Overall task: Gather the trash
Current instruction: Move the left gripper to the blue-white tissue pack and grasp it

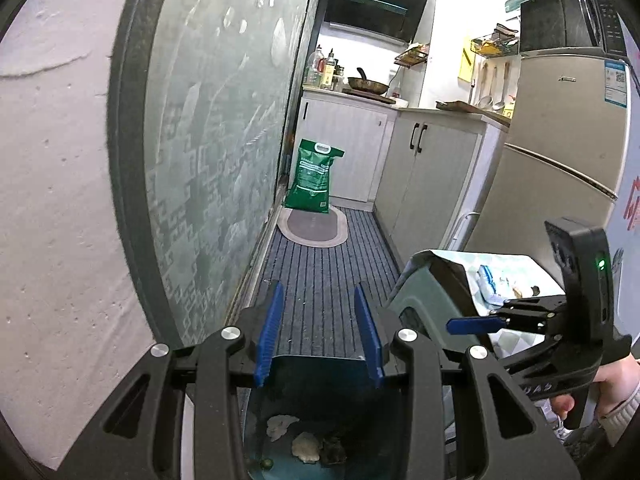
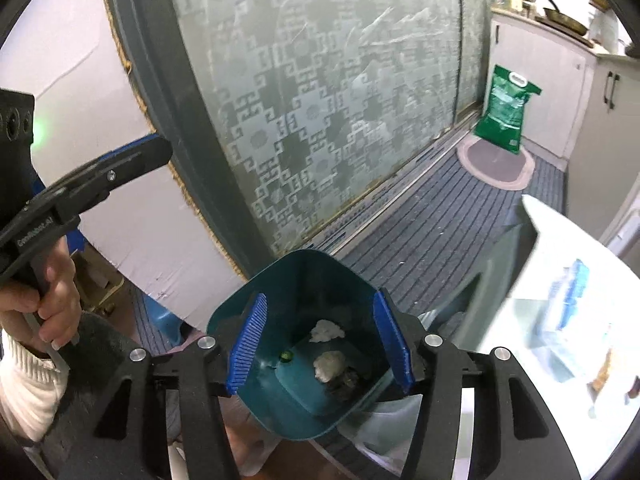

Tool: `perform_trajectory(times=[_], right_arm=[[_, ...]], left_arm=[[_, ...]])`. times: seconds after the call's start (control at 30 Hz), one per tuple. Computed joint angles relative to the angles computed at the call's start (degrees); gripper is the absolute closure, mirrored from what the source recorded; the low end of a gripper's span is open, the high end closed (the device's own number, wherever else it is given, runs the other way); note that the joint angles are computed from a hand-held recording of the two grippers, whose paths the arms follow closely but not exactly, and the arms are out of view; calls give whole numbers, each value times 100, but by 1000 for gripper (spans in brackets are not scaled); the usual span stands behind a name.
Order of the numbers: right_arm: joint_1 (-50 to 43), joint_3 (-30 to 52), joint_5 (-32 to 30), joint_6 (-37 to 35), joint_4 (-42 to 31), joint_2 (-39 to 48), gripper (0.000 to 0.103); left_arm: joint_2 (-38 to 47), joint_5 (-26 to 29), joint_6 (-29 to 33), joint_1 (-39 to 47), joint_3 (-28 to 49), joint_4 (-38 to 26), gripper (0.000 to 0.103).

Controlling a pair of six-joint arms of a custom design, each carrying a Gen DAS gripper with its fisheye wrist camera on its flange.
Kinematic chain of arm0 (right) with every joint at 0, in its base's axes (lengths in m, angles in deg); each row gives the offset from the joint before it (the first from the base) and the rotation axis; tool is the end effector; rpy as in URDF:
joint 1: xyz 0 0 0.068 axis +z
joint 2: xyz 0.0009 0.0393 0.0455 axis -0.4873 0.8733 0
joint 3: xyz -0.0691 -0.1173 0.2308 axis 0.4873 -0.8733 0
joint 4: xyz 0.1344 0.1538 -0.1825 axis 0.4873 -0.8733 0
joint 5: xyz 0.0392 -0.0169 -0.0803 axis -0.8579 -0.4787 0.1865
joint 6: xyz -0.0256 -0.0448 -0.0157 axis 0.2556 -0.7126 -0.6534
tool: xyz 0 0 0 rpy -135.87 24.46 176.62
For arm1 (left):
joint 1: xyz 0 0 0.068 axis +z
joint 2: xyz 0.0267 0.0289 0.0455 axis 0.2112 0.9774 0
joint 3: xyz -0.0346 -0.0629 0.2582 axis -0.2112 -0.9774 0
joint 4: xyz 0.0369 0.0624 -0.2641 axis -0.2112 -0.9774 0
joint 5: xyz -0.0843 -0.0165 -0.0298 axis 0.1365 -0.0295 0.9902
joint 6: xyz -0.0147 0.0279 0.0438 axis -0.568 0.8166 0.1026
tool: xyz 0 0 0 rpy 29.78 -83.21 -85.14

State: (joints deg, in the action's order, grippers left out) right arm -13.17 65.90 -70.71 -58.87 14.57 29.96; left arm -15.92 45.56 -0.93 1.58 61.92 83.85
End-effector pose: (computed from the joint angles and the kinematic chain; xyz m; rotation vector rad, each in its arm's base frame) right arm 0.3468 0.1136 0.2550 -0.7415 2.3073 0.5128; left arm 0.2853 -0.0553 0.2743 0.0464 2.0403 -0.2742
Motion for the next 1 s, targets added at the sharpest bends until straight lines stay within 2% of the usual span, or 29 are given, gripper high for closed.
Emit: perform_trajectory(times=[0.23,0.43,0.6,0.7,0.83,0.93,1.0], right_arm=[[-668,-159,-186,-121,14,-448,46],[-1586,-336,-374,-246,64,-928,45],[-2363,-539,-494,-282,201,-1186,45],[-2790,-582,-644,-321,201,-1210,45],[-3240,-486,-790,-341,121,-1111,42],[-3521,-475,-888,-493,40,-1076,40],[-3686,-447,-963,-586,-40,-1019,38]], left_arm=[[293,-305,14,-538,213,40,63],[760,-568,10,-1153,541,132,58],[1168,-889,15,-1719,857,260,43],[1540,-995,-63,-2028,1165,267,42],[1991,-1113,-145,-2350,1606,218,34],[2354,-1248,-217,-2579,1998,167,26],[2617,-1330,-282,-2707,2293,109,16]])
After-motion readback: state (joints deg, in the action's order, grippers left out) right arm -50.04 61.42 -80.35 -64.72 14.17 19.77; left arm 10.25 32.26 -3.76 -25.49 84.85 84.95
